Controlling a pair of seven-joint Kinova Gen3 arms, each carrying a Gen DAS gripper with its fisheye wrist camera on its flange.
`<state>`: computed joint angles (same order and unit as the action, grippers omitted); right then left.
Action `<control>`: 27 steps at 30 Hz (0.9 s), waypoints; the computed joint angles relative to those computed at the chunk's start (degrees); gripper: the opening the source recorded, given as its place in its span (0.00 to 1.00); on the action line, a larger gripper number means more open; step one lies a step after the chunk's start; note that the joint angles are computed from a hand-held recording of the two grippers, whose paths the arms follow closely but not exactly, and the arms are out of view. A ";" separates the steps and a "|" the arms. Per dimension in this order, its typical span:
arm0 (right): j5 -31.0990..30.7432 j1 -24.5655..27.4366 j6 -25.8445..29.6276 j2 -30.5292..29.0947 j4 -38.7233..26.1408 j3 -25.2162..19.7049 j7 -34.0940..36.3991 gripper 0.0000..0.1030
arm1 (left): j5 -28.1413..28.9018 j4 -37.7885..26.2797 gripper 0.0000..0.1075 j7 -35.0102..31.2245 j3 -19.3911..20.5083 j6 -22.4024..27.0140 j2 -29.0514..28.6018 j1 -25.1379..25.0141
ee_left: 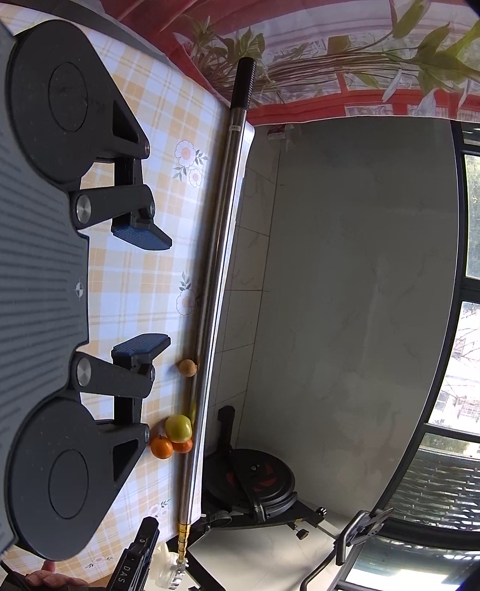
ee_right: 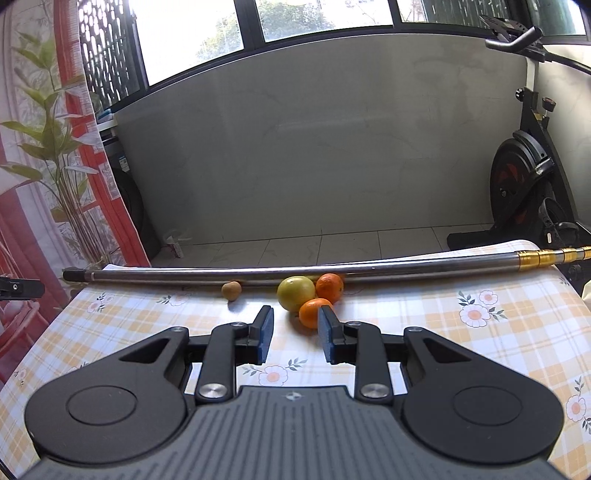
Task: Organize fruits
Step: 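Withdraw both open grippers from the plate toward the fruit row, then move the right gripper to an orange while the left gripper approaches the brown kiwi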
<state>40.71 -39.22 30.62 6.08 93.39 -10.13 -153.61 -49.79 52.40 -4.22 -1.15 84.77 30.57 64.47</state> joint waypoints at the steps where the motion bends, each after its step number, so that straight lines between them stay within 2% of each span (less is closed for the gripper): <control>1: 0.77 -0.21 0.17 0.04 0.18 0.22 -1.11 0.29 | -0.39 -0.60 0.53 -0.11 -0.21 0.17 0.49 0.02; 10: 1.80 0.59 -0.45 0.10 1.00 0.55 -3.33 0.29 | -0.26 -2.31 0.53 -1.93 -1.27 0.08 2.13 -0.18; 27: 3.73 0.02 -0.97 0.62 0.81 0.80 -4.73 0.29 | -0.62 -1.67 0.53 -2.02 -1.60 -0.99 1.95 -0.41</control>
